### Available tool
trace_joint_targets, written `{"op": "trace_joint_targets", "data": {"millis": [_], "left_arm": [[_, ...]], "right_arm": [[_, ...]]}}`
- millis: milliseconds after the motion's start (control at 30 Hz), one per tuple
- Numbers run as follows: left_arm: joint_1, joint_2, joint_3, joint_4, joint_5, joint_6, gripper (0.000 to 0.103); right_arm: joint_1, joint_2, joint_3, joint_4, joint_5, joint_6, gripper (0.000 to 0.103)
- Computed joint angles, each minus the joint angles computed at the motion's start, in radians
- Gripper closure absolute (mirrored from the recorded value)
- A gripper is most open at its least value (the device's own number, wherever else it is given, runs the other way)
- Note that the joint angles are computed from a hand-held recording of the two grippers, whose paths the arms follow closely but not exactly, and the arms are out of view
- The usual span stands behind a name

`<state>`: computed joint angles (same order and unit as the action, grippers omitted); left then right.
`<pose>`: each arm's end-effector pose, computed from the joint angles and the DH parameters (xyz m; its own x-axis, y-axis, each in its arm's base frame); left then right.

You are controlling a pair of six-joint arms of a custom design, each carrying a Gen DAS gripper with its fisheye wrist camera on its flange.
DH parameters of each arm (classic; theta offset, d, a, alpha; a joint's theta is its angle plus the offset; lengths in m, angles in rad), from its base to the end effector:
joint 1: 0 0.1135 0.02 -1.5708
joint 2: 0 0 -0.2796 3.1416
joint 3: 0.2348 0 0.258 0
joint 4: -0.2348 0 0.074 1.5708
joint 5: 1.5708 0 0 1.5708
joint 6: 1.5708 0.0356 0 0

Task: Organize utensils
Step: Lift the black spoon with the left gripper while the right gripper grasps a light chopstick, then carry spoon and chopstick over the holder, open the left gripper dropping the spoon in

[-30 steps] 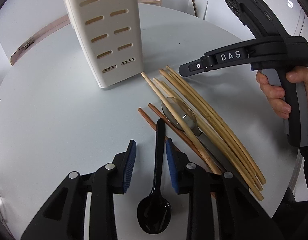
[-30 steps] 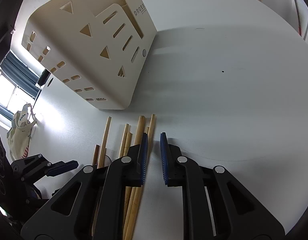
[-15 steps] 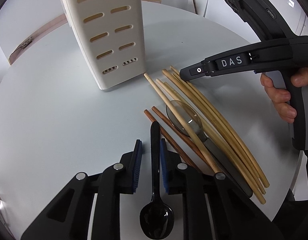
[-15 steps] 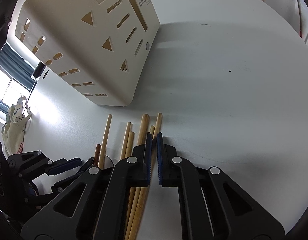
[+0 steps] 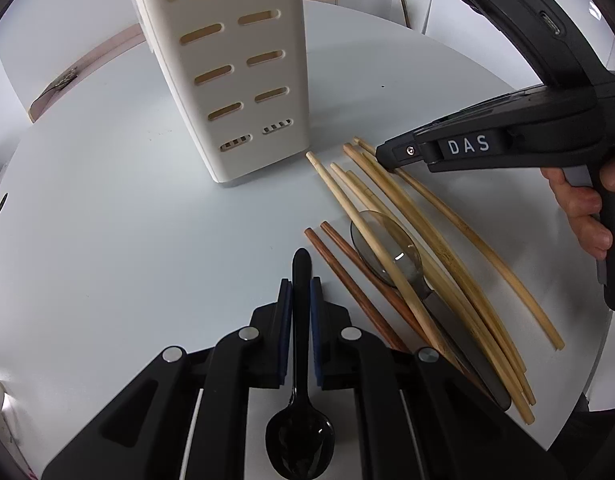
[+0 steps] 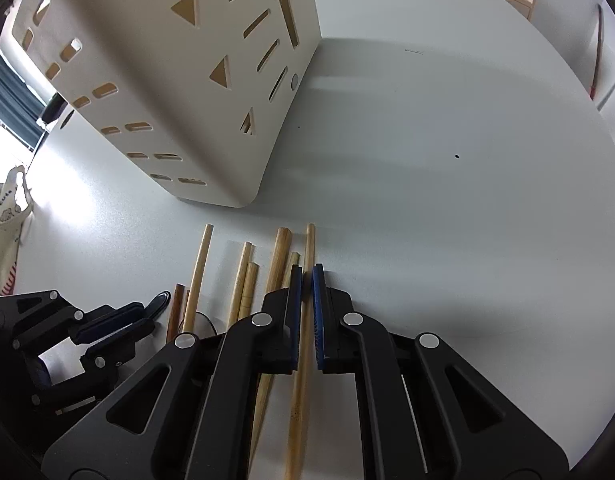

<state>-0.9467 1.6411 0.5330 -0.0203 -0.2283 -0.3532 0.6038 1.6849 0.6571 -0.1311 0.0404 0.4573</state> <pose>0.1537 -0.1997 0.0965 -0.7493 0.4640 -0.4724 0.5059 0.8615 0.0438 0.2286 0.1559 0.1071 -0.9214 -0.0996 -0.3756 -0.1640 0.9760 0.1436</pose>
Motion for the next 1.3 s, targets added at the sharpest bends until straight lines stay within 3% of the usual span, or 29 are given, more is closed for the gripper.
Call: {"op": "trace_joint_targets", "data": {"millis": [200,333,467,600,733,800,1000,1133,1300], "left_arm": [[0.007,0.009,0.009,0.003,-0.018,-0.051,0.094],[0.070,-0.055,-0.063,0.096,-0.011,-0.049,0.094],[0.057,-0.115,-0.122,0.189,-0.055,-0.053,0.094],[-0.011,-0.188,-0.179,0.279,-0.164,-0.056,0.094],[-0.092,-0.268,-0.236,0.362,-0.277,-0.068,0.094],[-0.056,-0.310,-0.249,0.399,-0.279,-0.027,0.094],[-0.152,-0.389,-0.299,0.493,-0.442,-0.031,0.094],[-0.166,-0.468,-0.285,0.461,-0.492,-0.024,0.094],[-0.186,-0.500,-0.266,0.462,-0.543,-0.004,0.094]], "right_arm": [[-0.018,-0.024,-0.042,0.048,-0.019,0.004,0.099],[-0.060,-0.112,-0.147,0.159,-0.051,0.011,0.099],[-0.089,-0.287,-0.268,0.252,-0.085,0.023,0.099],[-0.069,-0.519,-0.379,0.284,-0.035,0.036,0.099],[-0.022,-0.723,-0.454,0.288,0.054,0.028,0.099],[0.021,-0.793,-0.477,0.299,0.116,0.018,0.099],[0.219,-1.051,-0.487,0.182,0.335,0.007,0.099],[0.345,-1.130,-0.463,0.143,0.479,-0.014,0.099],[0.402,-1.127,-0.440,0.204,0.559,-0.049,0.099]]}}
